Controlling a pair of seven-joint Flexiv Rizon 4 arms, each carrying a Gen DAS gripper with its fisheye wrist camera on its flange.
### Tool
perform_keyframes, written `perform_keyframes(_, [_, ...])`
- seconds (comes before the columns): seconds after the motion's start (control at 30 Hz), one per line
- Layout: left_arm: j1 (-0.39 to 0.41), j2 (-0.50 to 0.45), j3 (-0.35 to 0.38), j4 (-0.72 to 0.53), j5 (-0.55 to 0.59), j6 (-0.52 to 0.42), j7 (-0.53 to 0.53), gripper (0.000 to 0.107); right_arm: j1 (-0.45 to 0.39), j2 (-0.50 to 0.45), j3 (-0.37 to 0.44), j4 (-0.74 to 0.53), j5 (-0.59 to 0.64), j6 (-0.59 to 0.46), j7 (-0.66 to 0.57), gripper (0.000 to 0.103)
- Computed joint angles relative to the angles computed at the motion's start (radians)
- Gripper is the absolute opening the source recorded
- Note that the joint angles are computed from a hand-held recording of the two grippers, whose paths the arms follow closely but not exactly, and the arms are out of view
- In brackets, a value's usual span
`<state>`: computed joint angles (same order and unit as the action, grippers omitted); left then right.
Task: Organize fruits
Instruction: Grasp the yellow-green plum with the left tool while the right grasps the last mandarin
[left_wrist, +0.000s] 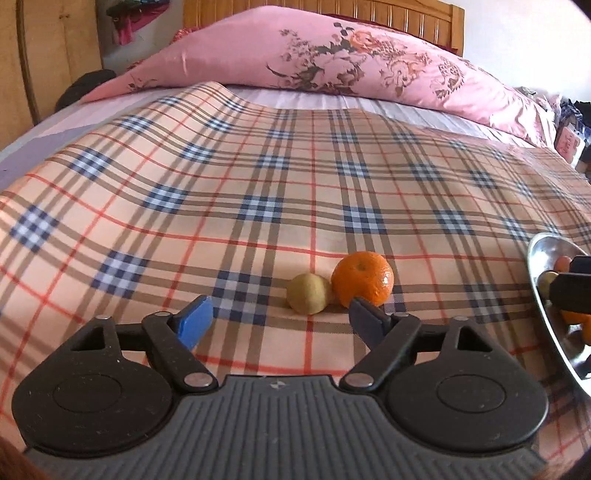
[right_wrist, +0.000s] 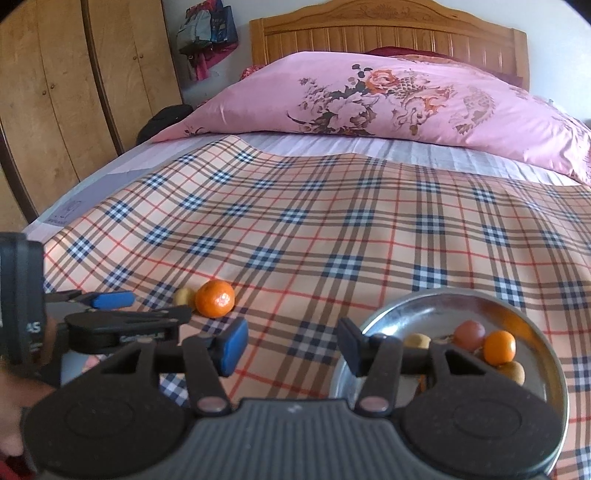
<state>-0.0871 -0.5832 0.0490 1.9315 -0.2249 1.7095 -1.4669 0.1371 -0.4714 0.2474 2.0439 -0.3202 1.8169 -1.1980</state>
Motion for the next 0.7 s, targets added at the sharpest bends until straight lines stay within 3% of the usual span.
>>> perform_keyframes(0.07, [0.008, -0.008, -0.007, 0.001, 0.0, 0.014, -0.003, 0.098, 0.004, -0.009, -0.005, -0.009, 0.0, -0.001, -0.002, 0.054])
perform_keyframes(0.2, [0.032, -0.027, -0.033, -0.009, 0.008, 0.035, 0.006, 0.084, -0.009, -0.034, 0.015, -0.032, -0.006, -0.014, -0.002, 0.054])
perform_keyframes(0.37, [0.112, -0.039, -0.126, -0.013, 0.036, 0.061, 0.037, 0.055, -0.004, -0.063, 0.021, -0.059, -0.01, -0.024, -0.012, 0.057])
perform_keyframes(0.43, [0.132, -0.043, -0.151, -0.013, 0.047, 0.07, 0.048, 0.032, -0.011, -0.076, 0.035, -0.073, -0.013, -0.028, -0.014, 0.059])
perform_keyframes(0.47, [0.142, -0.042, -0.163, -0.008, 0.052, 0.074, 0.051, 0.028, -0.009, -0.081, 0.036, -0.078, -0.013, -0.027, -0.016, 0.059])
perform_keyframes(0.57, [0.157, -0.041, -0.179, 0.012, 0.063, 0.106, 0.05, 0.029, -0.015, -0.103, 0.052, -0.105, -0.023, -0.036, -0.023, 0.06])
perform_keyframes(0.7, [0.132, -0.029, -0.14, 0.03, 0.041, 0.127, 0.018, 0.029, -0.026, -0.147, 0.089, -0.154, -0.037, -0.059, -0.038, 0.06])
